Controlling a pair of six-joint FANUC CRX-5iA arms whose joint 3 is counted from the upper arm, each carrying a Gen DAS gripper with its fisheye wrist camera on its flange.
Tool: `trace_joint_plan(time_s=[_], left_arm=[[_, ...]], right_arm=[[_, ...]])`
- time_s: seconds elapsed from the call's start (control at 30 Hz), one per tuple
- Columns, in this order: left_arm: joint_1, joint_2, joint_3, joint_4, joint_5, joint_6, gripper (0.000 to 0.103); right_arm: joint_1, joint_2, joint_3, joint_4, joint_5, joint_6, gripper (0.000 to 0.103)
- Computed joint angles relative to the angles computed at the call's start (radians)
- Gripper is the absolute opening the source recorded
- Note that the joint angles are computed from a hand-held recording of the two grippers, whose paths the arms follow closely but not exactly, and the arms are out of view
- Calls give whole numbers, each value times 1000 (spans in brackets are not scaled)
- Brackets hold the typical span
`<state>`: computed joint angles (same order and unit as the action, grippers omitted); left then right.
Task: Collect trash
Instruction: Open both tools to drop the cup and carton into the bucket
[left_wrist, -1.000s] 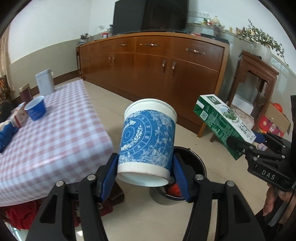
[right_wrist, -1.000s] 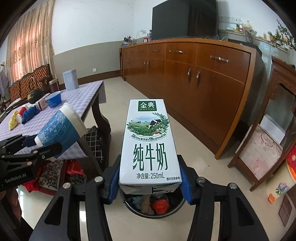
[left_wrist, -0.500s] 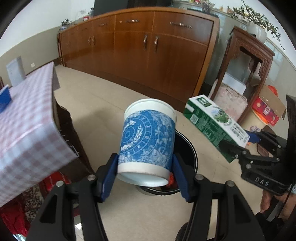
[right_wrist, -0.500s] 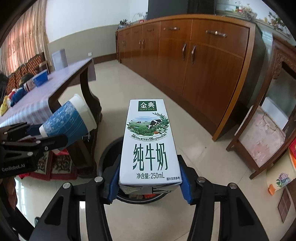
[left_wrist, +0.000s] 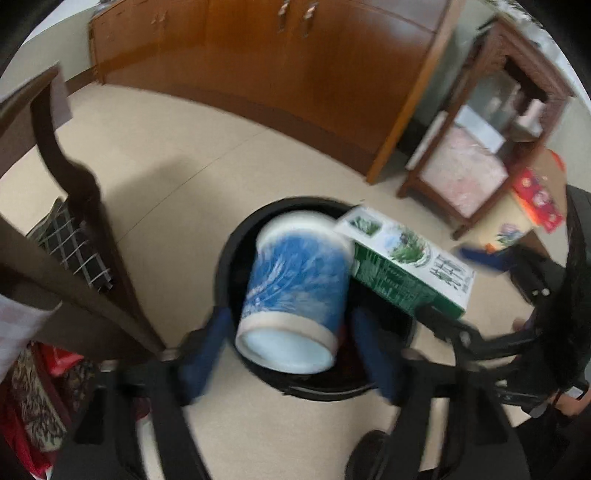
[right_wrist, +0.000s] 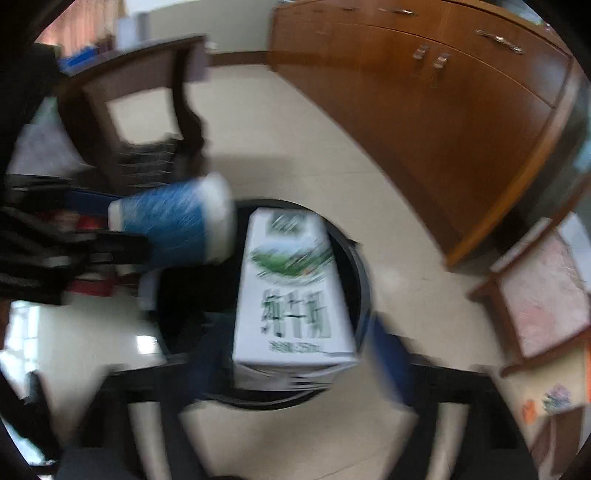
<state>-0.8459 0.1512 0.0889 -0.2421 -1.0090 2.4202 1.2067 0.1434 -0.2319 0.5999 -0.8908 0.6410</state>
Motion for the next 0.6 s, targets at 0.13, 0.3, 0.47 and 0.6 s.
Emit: trace_joint_plan(time_s=[0.13, 0.3, 0.47, 0.6], left_arm=[[-41, -8, 9, -84, -74, 105, 92], [-102, -28, 21, -166, -157, 189, 96], [-148, -51, 44, -236, -225, 253, 96], [-183, -77, 55, -287, -279, 290, 96]], right_arm=[[-10, -11, -22, 18, -9, -50, 103], [-1, -43, -48, 56, -49, -142, 103], [24, -71, -58, 94, -69, -201, 103], [55, -84, -49, 108, -83, -261, 103]])
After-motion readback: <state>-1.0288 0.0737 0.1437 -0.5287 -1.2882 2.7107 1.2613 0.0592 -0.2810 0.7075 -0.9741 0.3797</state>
